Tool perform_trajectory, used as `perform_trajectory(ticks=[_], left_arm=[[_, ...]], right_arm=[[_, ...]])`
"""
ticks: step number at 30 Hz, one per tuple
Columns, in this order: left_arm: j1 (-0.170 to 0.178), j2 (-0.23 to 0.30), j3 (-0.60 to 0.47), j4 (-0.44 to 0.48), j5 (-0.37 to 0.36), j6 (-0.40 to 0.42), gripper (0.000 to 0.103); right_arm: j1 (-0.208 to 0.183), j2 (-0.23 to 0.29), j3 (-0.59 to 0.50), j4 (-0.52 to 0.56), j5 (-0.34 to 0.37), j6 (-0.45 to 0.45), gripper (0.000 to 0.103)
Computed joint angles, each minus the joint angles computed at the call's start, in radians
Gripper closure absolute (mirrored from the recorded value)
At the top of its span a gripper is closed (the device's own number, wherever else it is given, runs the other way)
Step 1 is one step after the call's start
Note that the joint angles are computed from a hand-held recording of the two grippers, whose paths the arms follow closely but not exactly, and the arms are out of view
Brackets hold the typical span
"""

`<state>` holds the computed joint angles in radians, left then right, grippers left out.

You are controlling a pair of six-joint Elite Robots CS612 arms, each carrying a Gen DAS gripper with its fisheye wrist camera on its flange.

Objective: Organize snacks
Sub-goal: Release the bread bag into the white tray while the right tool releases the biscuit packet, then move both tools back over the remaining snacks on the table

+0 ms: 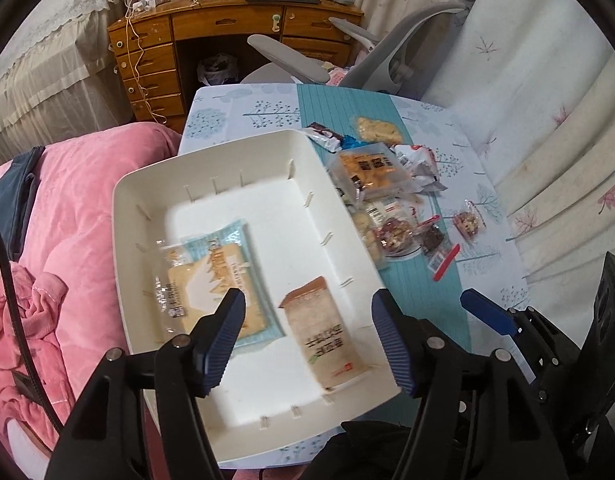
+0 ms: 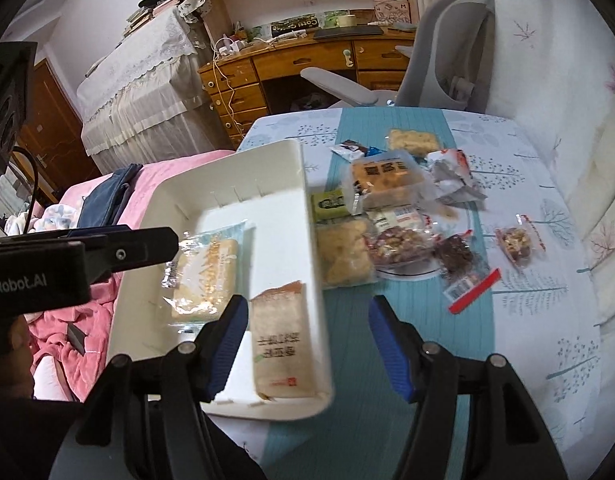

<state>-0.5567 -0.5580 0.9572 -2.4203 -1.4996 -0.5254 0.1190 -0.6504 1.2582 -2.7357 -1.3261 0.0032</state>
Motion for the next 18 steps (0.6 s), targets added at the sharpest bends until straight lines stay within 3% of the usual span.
perform_trajectory(ticks=[10, 18], left_arm=[[-0.031, 0.056, -0.121, 0.029, 0.03, -0.077, 0.039], [-0.051, 0.135, -0.273, 0.111, 0.034, -0.151, 0.039]], right_arm=[[-0.052, -0.004, -0.022, 0.038, 0.003, -0.074, 0.04], [-0.09, 0.006, -0.051, 0.077, 0.001, -0.147, 0.04]])
